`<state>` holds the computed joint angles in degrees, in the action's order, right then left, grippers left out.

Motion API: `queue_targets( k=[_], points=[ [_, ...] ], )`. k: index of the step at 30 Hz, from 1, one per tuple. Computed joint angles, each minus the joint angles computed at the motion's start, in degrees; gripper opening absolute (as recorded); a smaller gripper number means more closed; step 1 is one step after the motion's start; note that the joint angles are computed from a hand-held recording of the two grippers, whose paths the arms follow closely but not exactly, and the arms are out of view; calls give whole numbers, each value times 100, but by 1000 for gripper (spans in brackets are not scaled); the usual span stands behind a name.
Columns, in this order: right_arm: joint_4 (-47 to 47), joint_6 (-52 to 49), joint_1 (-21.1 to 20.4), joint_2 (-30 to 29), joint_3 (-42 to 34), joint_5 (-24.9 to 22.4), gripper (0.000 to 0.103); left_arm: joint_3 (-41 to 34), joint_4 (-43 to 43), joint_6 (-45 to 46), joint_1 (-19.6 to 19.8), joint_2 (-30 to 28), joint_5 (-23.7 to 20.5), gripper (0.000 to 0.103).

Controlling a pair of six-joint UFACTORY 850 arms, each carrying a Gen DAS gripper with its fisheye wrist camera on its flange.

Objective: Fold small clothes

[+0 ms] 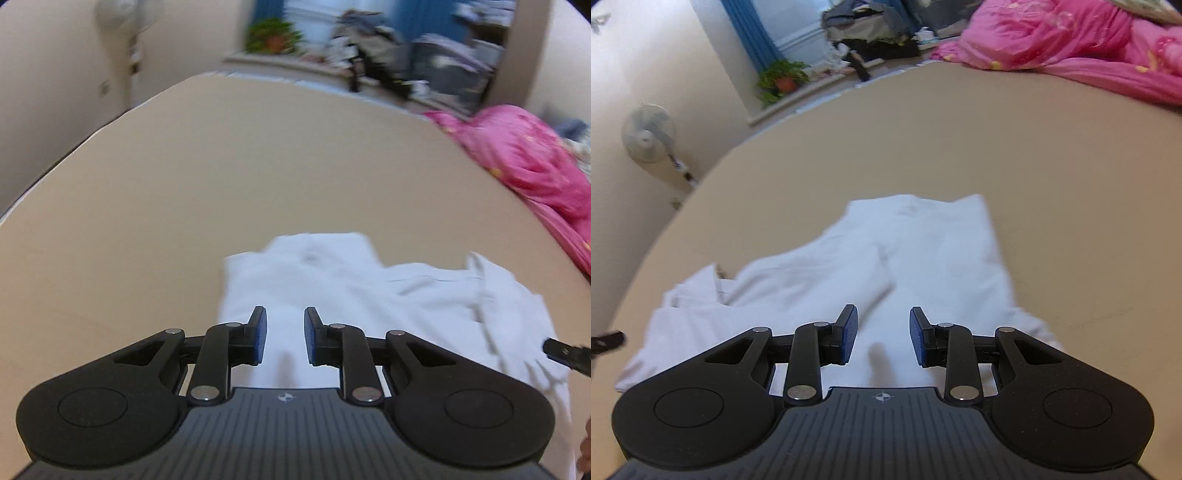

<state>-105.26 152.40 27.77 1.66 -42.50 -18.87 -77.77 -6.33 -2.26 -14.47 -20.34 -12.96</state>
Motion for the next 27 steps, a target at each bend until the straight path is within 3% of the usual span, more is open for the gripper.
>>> queue_targets(
  k=[3,5,6,8,10,11,14,16,18,19,20,21,22,24,27],
  points=[
    [-63,-436,114,-321,-394,123,33,-100,708,-597,44,-26,-168,22],
    [577,-1592,261,-627,-787,30,37,-120,739,-543,70,-20,-233,25],
    [817,-2192,358,-890,-1047,-86,44,-144,556,-331,98,-34,-248,26],
    [1503,-3391,491,-1369,-1515,-290,45,-158,428,-166,127,-46,-311,26],
    [2138,-4422,653,-1838,-1956,-763,33,-88,423,-244,129,-46,-301,26],
    [2216,-4614,678,-1949,-2081,-978,3,-84,269,-144,156,-31,-346,26],
    [1690,-3749,667,-1497,-1917,-1311,3,-221,-760,804,259,-107,-679,26],
    [835,-2550,710,-966,-1506,-1916,3,-284,-794,911,250,-148,-875,26],
    [544,-1485,633,-493,-1030,-2191,4,-319,-936,1153,243,-185,-1074,27],
    [671,-1259,544,-369,-870,-2094,4,-336,-993,1207,242,-209,-1167,28],
    [1012,-1273,415,-276,-736,-1817,11,-358,-943,1144,235,-239,-1255,28],
    [1514,-1526,236,-214,-642,-1375,25,-379,-857,1059,222,-271,-1307,28],
    [1952,-1672,84,-135,-482,-1044,29,-389,-767,976,213,-290,-1344,28],
    [2109,-1381,-31,-15,-159,-897,29,-382,-620,838,203,-304,-1377,28],
    [1372,-343,-214,0,98,-607,29,-368,-598,837,216,-305,-1422,30]
  ],
)
